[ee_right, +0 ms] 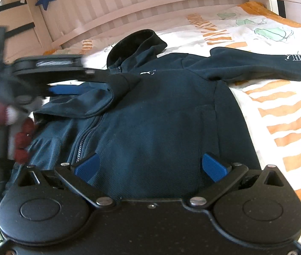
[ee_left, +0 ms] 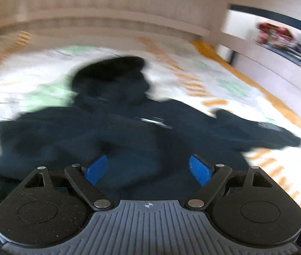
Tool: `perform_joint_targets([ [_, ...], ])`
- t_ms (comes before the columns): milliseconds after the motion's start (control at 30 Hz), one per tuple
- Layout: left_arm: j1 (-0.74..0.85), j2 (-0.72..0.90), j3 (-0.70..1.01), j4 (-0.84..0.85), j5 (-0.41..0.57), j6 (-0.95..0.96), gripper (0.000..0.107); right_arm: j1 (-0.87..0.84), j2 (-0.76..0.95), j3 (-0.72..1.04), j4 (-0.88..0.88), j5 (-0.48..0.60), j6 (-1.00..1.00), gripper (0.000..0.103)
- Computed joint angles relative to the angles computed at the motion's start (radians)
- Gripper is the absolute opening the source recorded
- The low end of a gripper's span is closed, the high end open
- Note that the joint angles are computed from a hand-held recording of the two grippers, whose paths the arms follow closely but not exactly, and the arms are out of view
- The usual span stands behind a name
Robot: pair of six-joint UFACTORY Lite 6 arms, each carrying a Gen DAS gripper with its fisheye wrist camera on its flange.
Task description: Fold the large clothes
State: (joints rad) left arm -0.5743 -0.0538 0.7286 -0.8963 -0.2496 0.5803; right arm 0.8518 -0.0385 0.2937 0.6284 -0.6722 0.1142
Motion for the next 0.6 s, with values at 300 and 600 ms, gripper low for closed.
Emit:
perform_joint_targets([
  [300, 0.192, -0.115, -0.214, -0.335, -0.191, 0.405, 0.084, -0.009, -0.022, 0.113, 0.075, 0.116, -0.164, 0.102],
  [600, 0.351, 0.109, -0.078, -0.151, -0.165, 0.238, 0.084, -0.065, 0.265, 0.489, 0.043, 0.209, -0.297, 0.102],
])
